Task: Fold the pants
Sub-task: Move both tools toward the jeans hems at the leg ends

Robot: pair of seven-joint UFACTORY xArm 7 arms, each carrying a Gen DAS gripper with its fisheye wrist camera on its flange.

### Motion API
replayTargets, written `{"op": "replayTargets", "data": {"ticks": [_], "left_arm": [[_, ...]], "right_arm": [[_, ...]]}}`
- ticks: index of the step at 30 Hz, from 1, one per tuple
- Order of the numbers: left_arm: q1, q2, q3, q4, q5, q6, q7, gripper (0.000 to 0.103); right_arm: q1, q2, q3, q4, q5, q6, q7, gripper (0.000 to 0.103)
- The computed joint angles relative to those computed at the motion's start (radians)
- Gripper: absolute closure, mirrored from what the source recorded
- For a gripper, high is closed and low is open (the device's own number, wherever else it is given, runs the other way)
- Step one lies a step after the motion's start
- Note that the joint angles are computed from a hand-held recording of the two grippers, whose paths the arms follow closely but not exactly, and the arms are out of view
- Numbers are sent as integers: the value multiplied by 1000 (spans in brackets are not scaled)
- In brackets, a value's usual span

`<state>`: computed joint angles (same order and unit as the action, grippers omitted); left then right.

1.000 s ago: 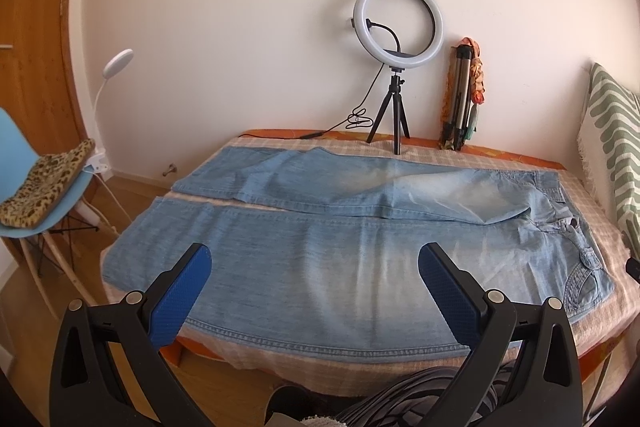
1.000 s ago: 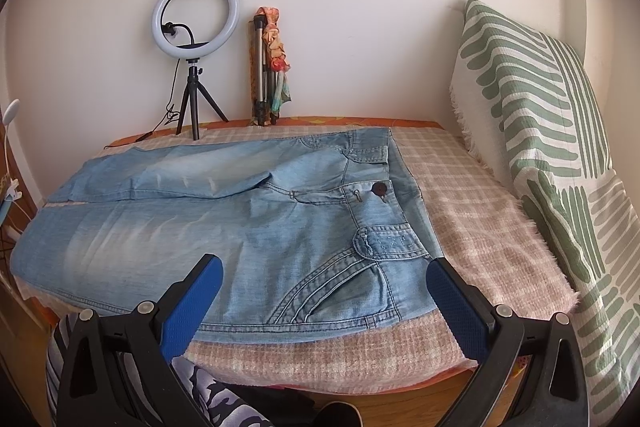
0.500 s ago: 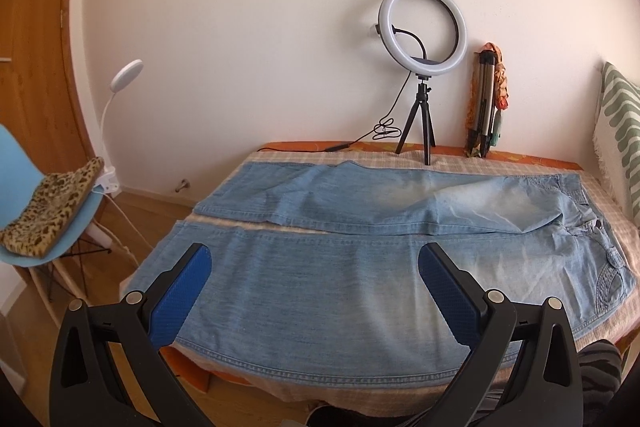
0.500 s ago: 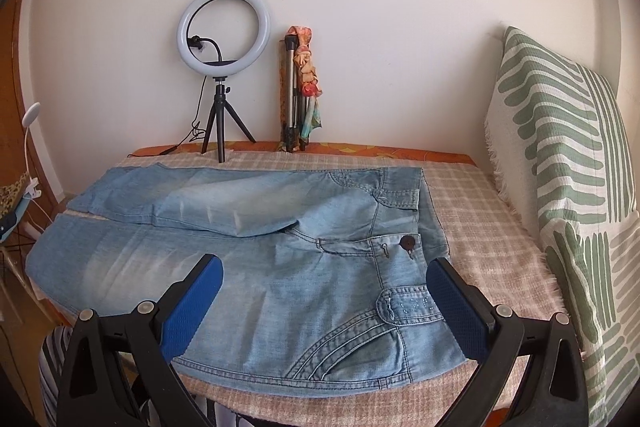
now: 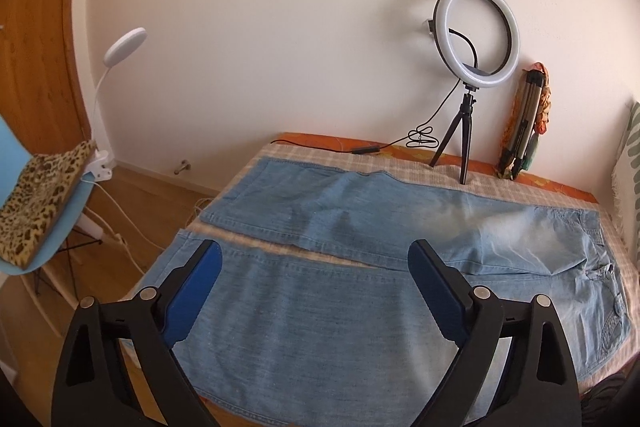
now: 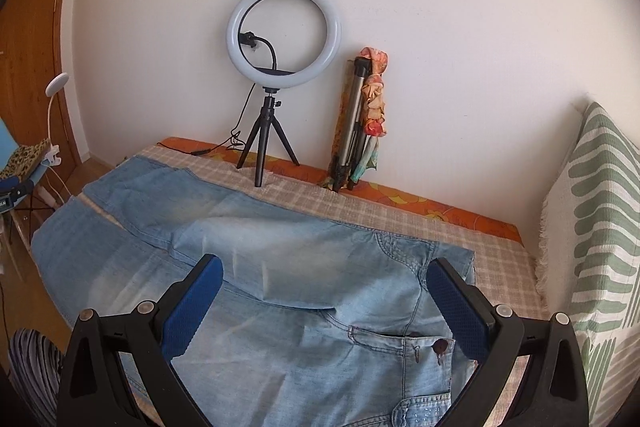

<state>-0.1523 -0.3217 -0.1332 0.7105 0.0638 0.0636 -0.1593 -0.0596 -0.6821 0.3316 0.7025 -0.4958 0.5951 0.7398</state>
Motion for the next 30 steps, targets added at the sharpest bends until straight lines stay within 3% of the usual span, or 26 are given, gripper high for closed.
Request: {"op": "replayTargets", "data": {"ticks": [8, 11, 13, 20, 26, 30], "left_arm": [[10, 188, 21, 196, 27, 54, 45, 17], [-23, 269, 48, 283, -50, 88, 125, 19], [-21, 326, 46, 341, -38, 105, 126, 22], [-8, 529, 22, 548, -128, 204, 198, 34], [-24, 708, 24, 743, -133, 305, 193, 42], [-27, 814, 19, 867, -148, 373, 193, 49]], "right_arm": [[53, 372, -123, 225, 57, -145, -174, 1], [110, 515, -187, 314, 144, -191, -291, 5], [146, 607, -223, 378, 234, -211, -394, 8], [184, 927, -259, 641, 332, -182, -610, 16], [148, 1191, -219, 891, 499, -116, -818, 25], [141, 1337, -209, 1059, 563, -55, -885, 26]]}}
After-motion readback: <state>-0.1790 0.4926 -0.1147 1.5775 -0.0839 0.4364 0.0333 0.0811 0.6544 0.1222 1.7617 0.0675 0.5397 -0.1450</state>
